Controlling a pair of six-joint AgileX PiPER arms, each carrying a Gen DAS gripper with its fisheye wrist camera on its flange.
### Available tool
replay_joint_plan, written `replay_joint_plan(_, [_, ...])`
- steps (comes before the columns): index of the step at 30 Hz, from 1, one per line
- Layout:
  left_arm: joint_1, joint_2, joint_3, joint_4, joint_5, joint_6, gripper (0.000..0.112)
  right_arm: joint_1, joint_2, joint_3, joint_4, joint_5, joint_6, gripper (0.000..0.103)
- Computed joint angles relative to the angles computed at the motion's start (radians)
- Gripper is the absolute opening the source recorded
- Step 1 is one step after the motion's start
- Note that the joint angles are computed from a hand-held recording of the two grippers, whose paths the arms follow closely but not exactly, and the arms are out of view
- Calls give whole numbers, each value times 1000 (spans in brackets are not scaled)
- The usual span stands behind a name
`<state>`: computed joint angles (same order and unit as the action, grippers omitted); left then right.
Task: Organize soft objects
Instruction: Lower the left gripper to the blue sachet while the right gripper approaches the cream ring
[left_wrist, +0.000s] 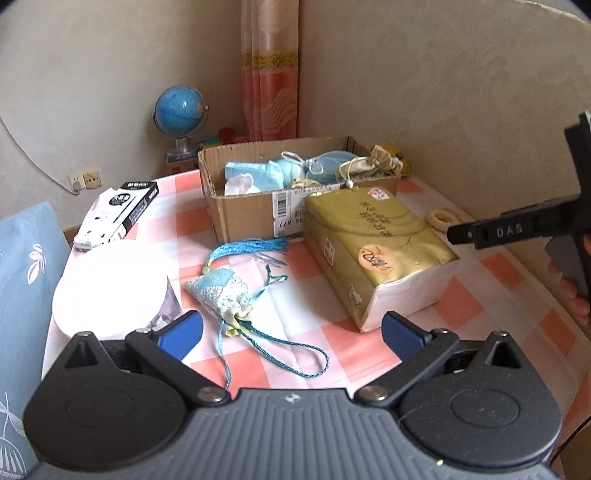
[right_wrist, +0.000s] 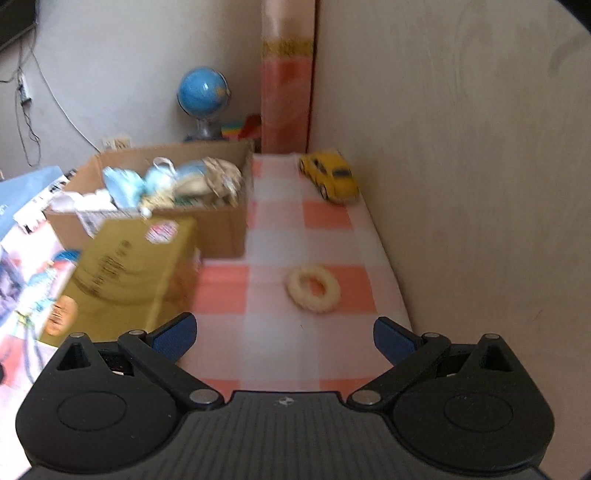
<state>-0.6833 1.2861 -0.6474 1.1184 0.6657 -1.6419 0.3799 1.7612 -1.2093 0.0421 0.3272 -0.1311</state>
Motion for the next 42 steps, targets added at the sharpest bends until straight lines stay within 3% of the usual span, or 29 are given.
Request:
replay_joint_plan(5, [50,28,-11,-41,-57,34,102,-26,85,-52,29,23,-16,103])
replay_joint_plan(12, [94,75,-30,-87,-73,63,102,-37,130,-79,-8,46,-2,103])
replay_joint_plan(21, [88,150,-64,-22,-22,7,96,-44,129,-52,36,0,-51,103])
replay_joint_plan(25, [90,186,-89,-22,11,-6,74,-47,123,-33,63,-26,-81,103])
replay_joint_plan(33, [99,257,-141,14,77,-57,64,-50,109,3,99,-66,-120,103])
replay_joint_plan(42, [122,301,-160,53,68,-127,29,-56,100,24,153,-91,-182,103])
